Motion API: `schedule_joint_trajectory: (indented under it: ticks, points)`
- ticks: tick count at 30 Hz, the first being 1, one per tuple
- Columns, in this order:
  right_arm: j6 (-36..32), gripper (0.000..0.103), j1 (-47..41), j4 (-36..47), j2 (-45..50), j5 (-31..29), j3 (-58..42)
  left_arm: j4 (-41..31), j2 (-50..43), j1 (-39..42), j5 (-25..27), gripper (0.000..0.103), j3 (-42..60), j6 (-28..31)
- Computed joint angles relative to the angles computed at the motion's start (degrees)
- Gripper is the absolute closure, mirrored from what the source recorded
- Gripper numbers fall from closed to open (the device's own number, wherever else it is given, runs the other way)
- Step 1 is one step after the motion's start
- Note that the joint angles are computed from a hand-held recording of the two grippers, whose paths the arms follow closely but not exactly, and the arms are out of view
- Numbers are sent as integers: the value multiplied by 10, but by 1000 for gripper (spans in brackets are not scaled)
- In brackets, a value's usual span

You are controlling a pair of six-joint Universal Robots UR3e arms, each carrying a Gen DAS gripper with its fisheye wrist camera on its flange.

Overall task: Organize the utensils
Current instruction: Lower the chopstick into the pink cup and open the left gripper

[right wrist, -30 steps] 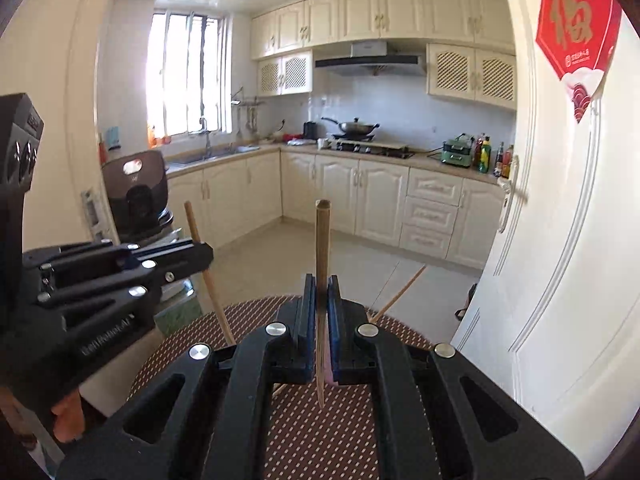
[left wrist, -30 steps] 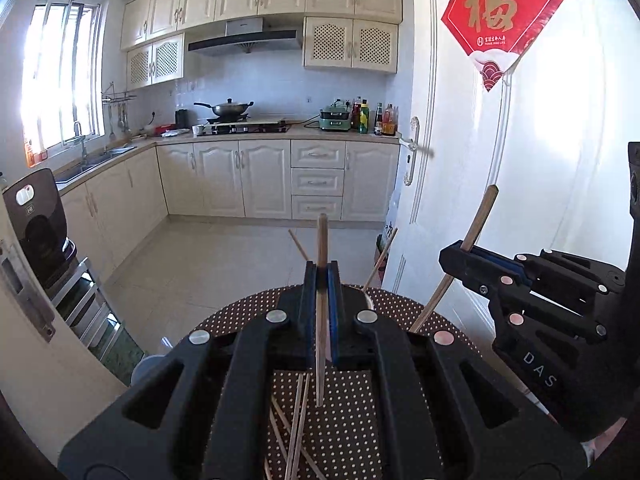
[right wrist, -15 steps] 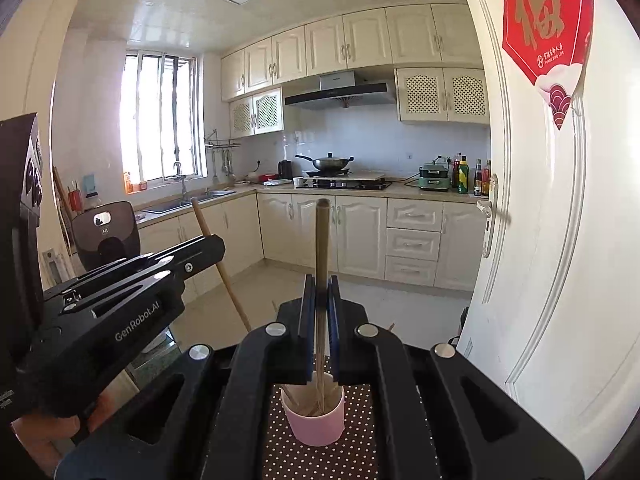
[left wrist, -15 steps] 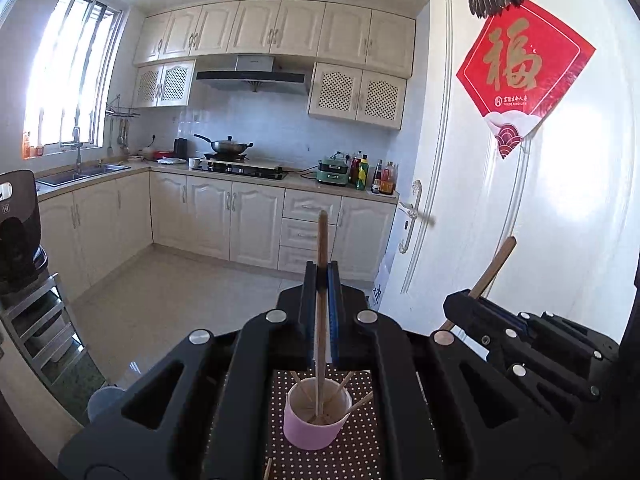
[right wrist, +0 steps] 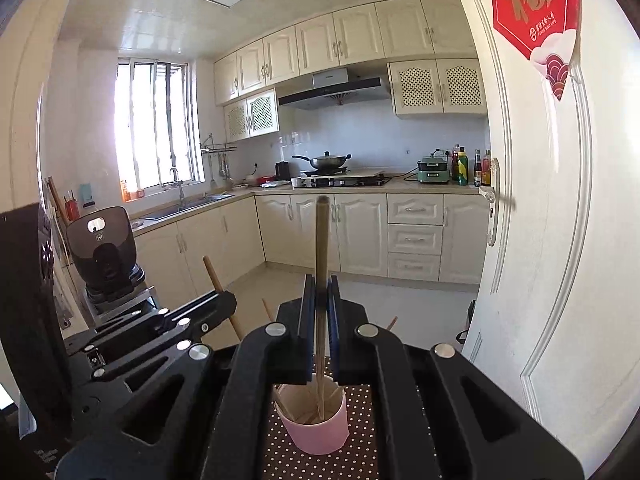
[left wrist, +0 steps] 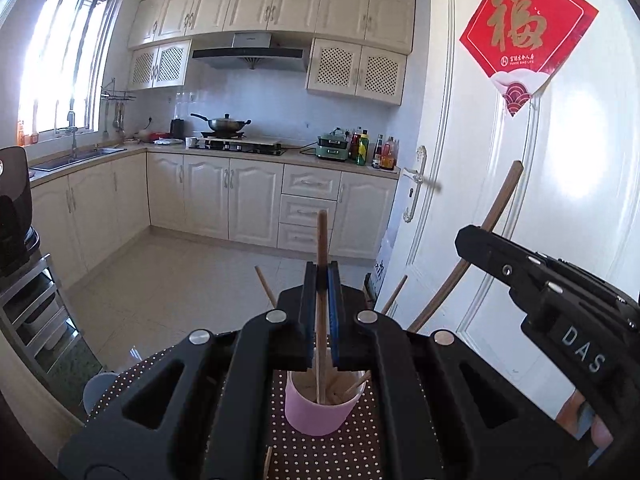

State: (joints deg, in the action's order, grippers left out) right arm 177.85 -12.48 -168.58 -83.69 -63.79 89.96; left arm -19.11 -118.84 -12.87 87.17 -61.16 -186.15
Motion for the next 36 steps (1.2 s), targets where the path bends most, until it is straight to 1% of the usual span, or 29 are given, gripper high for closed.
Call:
schedule_joint_trajectory:
  ticks: [11, 19, 26, 27, 29, 30, 31, 34, 36]
  points:
    - [-9, 99, 10, 27, 9, -9, -8, 11, 20, 0, 2, 97, -45, 19]
    - [-7, 99, 13, 32, 15, -14, 8, -5, 42, 5, -3, 96, -67, 30]
    - [-4, 99, 15, 47, 21, -16, 10, -20, 62, 12, -1, 96, -87, 26]
    - [-5, 99, 16, 48, 21, -18, 12, -28, 63, 12, -1, 93, -86, 28]
    - [-9, 98, 17, 56, 24, -20, 11, -35, 66, 10, 7, 79, -88, 30]
    - [-11, 98, 19, 58, 24, -22, 12, -37, 66, 9, 9, 60, -87, 30]
    - [-12, 98, 20, 62, 26, -24, 12, -41, 69, 9, 5, 51, -89, 30]
    - [-14, 98, 21, 68, 27, -28, 12, -65, 66, 4, 16, 51, -75, 35]
    - [-11, 97, 16, 70, 20, -20, 21, -57, 72, 2, 24, 49, -86, 37]
